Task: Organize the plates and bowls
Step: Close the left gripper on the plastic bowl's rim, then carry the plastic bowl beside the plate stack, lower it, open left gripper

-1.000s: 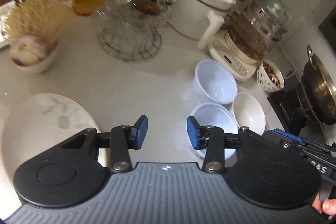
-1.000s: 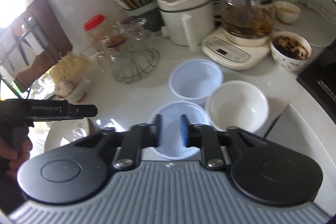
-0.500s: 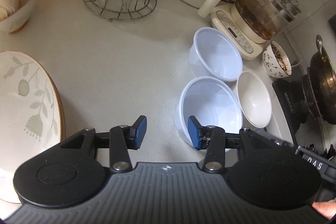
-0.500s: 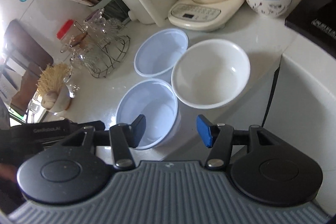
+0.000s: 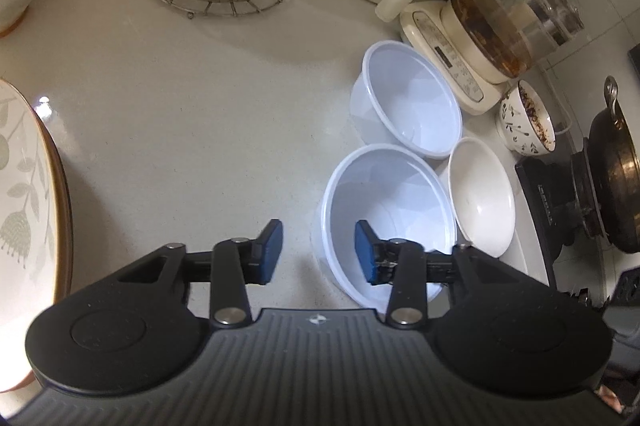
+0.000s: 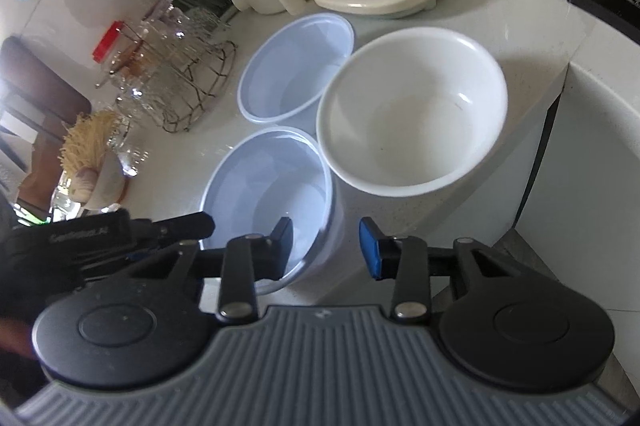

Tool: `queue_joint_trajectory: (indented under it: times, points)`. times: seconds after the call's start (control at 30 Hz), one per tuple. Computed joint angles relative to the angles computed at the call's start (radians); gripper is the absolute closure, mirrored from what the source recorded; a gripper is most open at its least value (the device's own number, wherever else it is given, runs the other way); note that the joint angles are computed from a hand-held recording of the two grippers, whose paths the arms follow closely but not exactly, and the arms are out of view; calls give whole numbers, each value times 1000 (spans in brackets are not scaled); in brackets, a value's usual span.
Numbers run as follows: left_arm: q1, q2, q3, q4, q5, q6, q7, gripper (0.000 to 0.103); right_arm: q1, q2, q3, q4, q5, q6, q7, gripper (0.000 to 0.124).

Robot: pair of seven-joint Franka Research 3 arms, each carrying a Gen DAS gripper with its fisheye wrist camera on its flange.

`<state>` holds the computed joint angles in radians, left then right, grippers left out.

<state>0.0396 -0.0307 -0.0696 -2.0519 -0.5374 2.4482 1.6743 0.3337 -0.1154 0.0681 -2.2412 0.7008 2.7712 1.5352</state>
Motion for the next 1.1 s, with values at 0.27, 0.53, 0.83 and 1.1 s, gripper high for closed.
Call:
queue_joint_trajectory:
  times: [0.27,0.53,0.83,1.1]
  points:
    - [-4,2,-4,-7,14,15,-31,94,-2,24,2,33,4,-46,-38,105]
    - [-1,-68,17,-54,34,18,-32,94,14,18,-2,59,91,-85,-166,106]
    - [14,-135,68,-116,53,27,-104,94,32,74,19,150,153,-129,-301,106]
    - [29,-105,71,-77,122,15,-128,93,33,119,45,188,112,-100,-256,106]
